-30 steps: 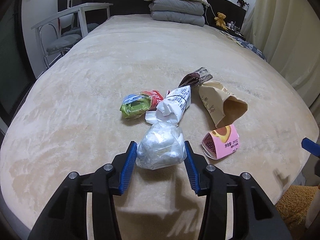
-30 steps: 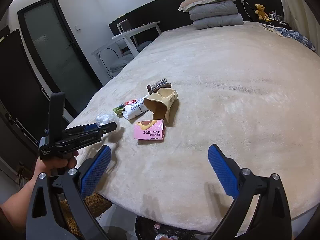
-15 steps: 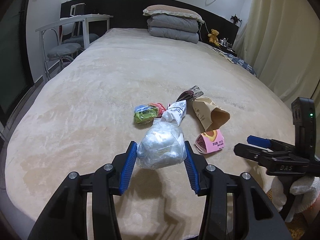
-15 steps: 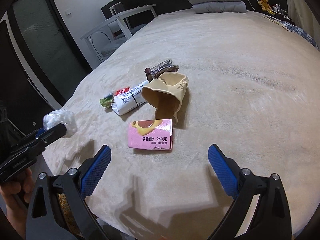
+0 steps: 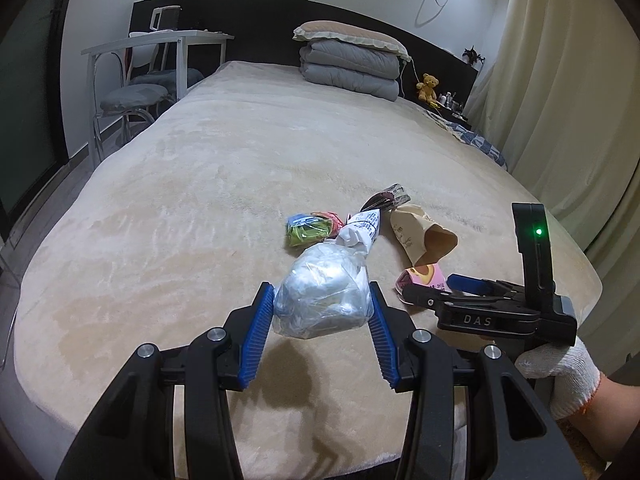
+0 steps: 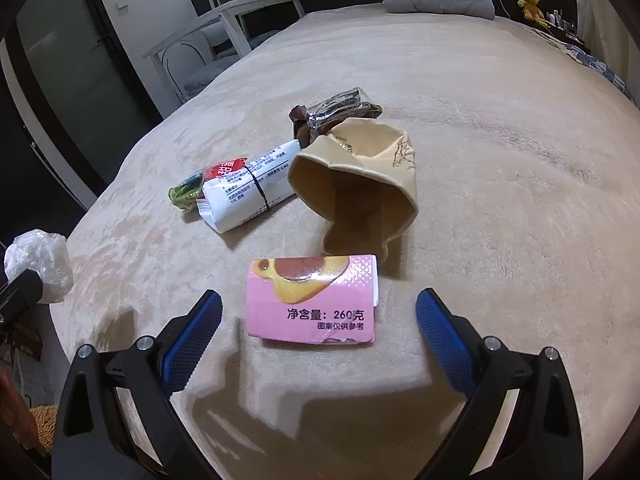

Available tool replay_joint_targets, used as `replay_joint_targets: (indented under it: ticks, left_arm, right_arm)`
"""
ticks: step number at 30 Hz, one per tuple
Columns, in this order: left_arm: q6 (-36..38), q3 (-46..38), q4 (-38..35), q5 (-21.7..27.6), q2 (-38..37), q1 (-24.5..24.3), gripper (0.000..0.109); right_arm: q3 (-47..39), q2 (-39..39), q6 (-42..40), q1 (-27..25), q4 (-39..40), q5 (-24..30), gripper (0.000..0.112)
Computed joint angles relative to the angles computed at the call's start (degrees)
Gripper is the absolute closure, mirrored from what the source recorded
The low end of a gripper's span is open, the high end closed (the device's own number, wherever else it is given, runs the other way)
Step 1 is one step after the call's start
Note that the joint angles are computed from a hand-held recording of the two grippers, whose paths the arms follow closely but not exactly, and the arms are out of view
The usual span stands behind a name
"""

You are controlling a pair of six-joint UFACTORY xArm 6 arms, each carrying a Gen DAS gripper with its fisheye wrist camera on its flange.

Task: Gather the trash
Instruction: 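Grasp the white plastic bag with the left tool while the right tool grasps the pink carton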

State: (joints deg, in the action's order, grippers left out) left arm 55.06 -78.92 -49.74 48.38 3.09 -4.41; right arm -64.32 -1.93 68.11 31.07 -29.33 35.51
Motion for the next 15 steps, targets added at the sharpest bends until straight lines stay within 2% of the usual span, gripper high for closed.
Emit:
replay_joint_targets:
  ticks: [7,10,13,15]
  left_arm:
    - [0.42,-0.36,-0.55,0.79,0.51,0.49,0.064]
    - [0.26,-0.4,-0.51,0.87,0.52,0.49,0.064]
    - [0.25,-0.38,-0.49,0.86,0.59,0.49,0.064]
    - [0.13,-0.4,-0.41,0.76,0.7,0.41,0.064]
  right_arm:
    - [-2.26,1.89,1.3,0.63,-3.05,1.97,0.016]
    - [-3.24,2.65,1.17,0.8,-3.48,3.11,0.026]
    - [-3.96,2.93,0.78,1.12,-4.27,4.78,0.046]
    - [-4.29,3.1,0.28,1.39,-4.54,5.6,0.05]
